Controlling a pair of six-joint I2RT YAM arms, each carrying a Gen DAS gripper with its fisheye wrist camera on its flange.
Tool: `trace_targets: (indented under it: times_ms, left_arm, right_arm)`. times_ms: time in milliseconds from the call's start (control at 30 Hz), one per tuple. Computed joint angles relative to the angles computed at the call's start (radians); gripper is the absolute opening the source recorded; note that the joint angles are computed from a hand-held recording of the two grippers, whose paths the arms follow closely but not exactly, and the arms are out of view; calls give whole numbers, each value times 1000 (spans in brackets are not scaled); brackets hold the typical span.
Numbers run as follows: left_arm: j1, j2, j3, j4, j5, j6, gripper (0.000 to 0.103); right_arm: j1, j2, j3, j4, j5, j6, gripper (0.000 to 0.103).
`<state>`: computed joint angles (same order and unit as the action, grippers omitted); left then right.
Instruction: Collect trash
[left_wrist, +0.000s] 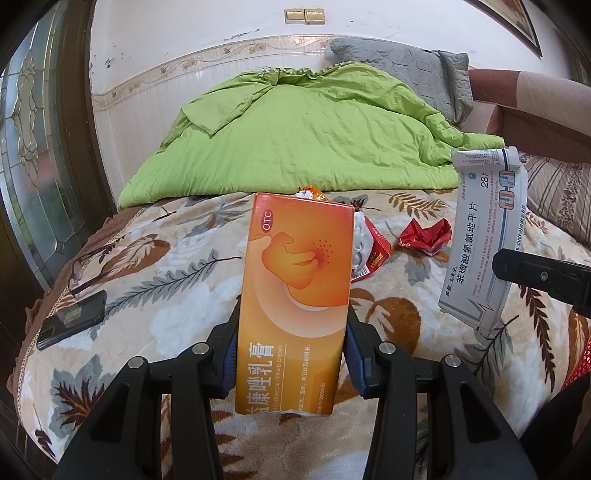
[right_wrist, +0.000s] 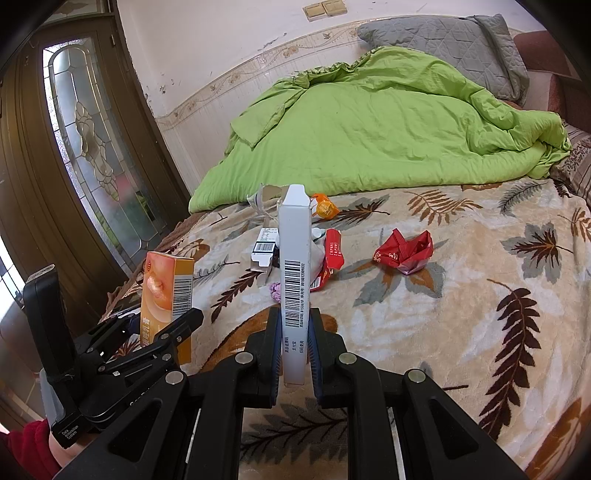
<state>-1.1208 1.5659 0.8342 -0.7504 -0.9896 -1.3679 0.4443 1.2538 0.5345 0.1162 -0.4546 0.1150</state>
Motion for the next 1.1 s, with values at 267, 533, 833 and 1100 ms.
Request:
trace_targets:
  times_ms: [267,533,833,1100]
  left_arm:
    - [-7,10,10,-12,-1,-13,46]
    - [-7,-21,-15,43,-3,34,46]
    - [-18,-44,-26,165,-8,192,46]
    - [-60,-66,-46,315,33,330,46]
  right_arm:
    - [-1,1,0,1,-2,0,14]
    - [-15,-8,-1,-4,-13,3,14]
    - [-61,-108,-45,-45,-63,38,14]
    - [-257,-286,-83,-246,-222,-6,14]
